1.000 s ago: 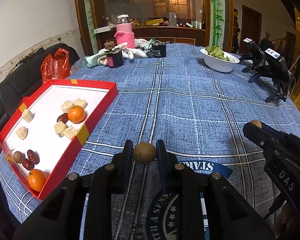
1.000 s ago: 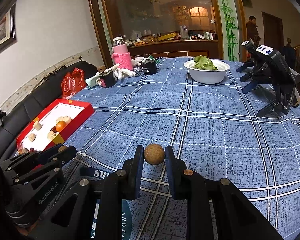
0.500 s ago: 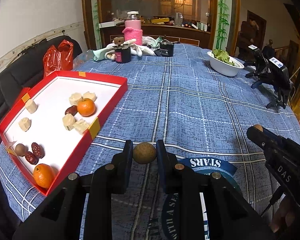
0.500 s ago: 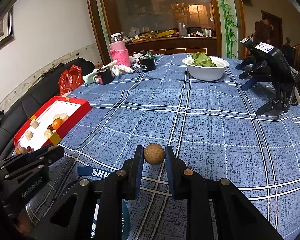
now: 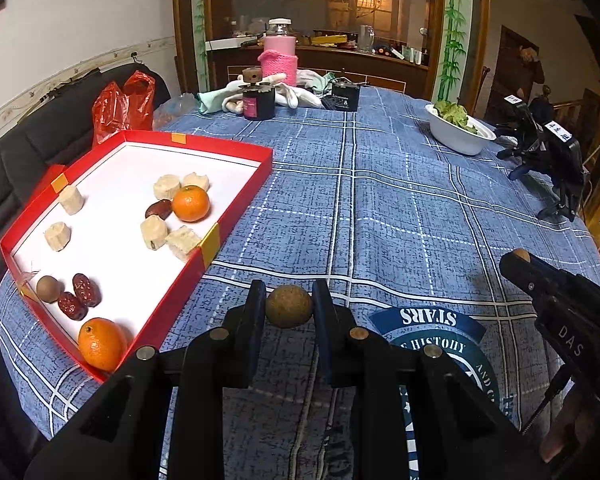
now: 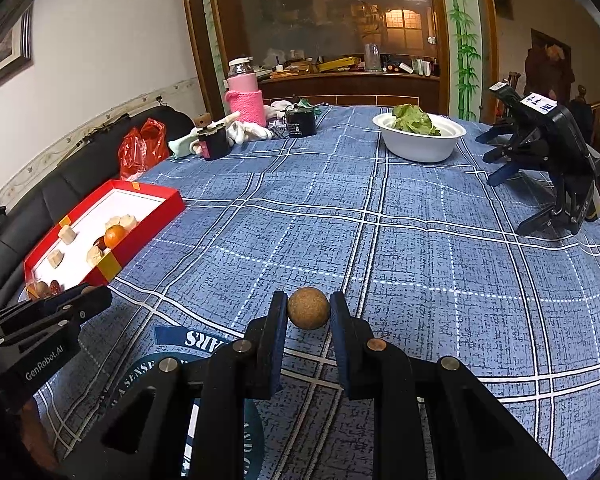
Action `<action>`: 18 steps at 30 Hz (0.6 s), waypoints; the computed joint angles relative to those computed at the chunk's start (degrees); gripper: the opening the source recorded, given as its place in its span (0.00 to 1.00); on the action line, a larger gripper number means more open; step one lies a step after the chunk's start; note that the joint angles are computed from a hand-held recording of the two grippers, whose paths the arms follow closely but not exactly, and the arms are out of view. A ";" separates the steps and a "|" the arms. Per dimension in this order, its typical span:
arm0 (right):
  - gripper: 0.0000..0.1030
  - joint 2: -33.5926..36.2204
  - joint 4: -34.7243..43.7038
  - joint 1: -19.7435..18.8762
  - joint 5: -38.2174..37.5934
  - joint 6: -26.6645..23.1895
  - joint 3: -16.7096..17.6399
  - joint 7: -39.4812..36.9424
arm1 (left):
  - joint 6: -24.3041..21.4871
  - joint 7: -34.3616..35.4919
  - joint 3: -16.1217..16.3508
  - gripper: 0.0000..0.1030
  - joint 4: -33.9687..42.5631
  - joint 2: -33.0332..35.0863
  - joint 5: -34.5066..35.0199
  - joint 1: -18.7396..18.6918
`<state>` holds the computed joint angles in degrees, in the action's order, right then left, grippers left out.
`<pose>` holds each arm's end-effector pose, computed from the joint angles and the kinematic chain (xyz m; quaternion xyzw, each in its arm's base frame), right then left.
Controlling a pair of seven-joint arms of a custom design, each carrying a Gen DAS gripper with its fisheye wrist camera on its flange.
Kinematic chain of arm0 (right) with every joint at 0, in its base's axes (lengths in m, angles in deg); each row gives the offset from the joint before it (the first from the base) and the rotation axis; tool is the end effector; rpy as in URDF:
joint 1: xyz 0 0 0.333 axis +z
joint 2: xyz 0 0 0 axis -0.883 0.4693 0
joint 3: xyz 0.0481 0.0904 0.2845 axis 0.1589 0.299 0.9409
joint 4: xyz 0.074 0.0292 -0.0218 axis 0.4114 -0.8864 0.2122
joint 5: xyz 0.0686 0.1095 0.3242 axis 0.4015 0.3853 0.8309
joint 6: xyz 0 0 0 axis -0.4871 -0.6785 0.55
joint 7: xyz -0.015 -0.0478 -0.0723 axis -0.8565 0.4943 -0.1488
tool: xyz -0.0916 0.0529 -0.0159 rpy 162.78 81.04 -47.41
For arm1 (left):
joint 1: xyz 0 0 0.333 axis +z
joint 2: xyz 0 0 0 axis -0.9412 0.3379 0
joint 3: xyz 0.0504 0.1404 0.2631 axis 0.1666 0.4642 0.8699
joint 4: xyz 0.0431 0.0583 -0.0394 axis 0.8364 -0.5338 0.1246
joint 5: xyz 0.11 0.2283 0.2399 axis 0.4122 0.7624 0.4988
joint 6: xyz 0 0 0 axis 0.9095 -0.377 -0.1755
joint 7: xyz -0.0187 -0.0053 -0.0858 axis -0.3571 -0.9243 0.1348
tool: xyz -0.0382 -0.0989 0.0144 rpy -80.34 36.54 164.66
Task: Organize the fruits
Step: 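Lift both brown nuts with both tools above the table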
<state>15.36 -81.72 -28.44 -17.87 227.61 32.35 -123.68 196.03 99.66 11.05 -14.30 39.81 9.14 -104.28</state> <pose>0.5593 0.3317 0.2754 -0.5217 0.7451 -0.2969 0.2908 0.6311 -0.4754 0.2742 -0.5054 0.7702 -0.3263 0.2119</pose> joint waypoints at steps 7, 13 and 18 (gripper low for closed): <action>0.21 0.11 0.09 -0.02 0.47 0.10 -0.01 -0.38 | -0.69 0.84 -0.23 0.20 0.79 0.58 -0.44 -0.06; 0.21 0.25 0.24 0.08 0.64 0.00 -0.07 -0.53 | -1.54 1.55 -0.31 0.20 2.22 1.50 -1.20 -0.20; 0.21 0.26 0.25 0.11 0.73 -0.01 -0.11 -0.64 | -1.70 2.09 -0.52 0.20 2.26 1.56 -1.67 -0.11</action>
